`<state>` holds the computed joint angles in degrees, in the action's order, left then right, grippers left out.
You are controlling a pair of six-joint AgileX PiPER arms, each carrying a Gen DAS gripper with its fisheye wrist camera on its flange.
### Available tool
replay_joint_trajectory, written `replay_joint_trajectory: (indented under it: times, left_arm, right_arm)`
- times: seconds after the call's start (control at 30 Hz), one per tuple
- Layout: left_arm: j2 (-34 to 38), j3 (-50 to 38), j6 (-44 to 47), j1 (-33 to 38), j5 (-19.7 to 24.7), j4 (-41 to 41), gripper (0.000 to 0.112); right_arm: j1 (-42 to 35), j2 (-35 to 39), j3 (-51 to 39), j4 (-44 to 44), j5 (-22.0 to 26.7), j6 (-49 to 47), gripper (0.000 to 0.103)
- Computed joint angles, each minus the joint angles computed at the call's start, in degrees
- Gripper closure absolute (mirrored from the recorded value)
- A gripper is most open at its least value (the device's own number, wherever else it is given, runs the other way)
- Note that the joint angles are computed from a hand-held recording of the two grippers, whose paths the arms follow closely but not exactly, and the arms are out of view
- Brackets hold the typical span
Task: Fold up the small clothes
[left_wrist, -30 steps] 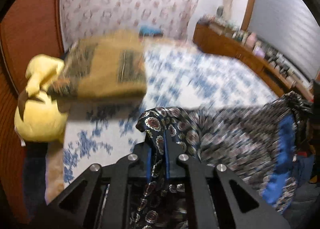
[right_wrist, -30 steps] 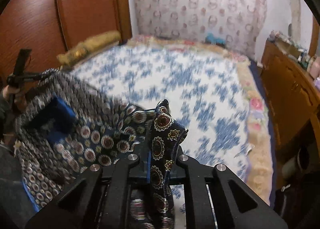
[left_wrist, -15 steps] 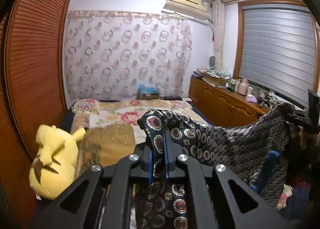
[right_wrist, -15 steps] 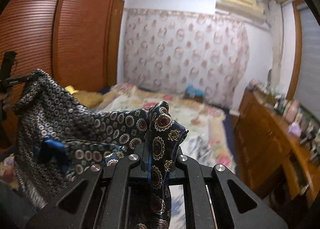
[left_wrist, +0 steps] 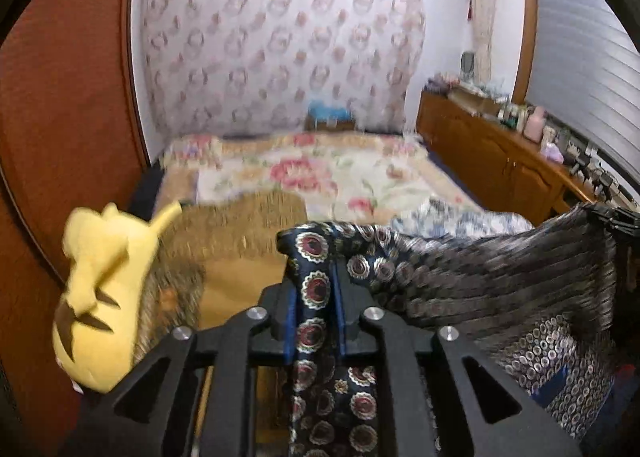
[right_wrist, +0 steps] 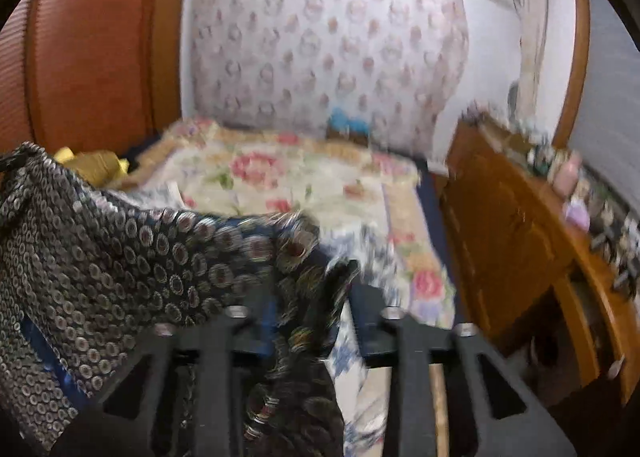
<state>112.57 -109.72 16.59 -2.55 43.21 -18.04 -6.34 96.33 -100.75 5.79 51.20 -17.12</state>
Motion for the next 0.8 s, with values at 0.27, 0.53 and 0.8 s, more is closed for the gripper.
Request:
replay_joint_trajectory:
  times: [0.27,0.53,0.8]
  left_arm:
    - [-9.22,19.57,8.34,0.66,-7.41,-6.30,0.071]
    - [-16.94,34.52,14.72,1.13,-11.58,-10.68,0.068]
    - [-19.73,43.71,14.45,-0.48,-16.47,-8.53,0.060]
  right_arm:
    - [-2.21,-6.57,14.09,4.30,-3.93,-5.08,0.048]
    - [-3.00,-11.38,23.96,5.18,-6.22,-4.29,0.048]
    - [-6.74,-12.70,30.72,7.21,-7.45,-6.09,0.048]
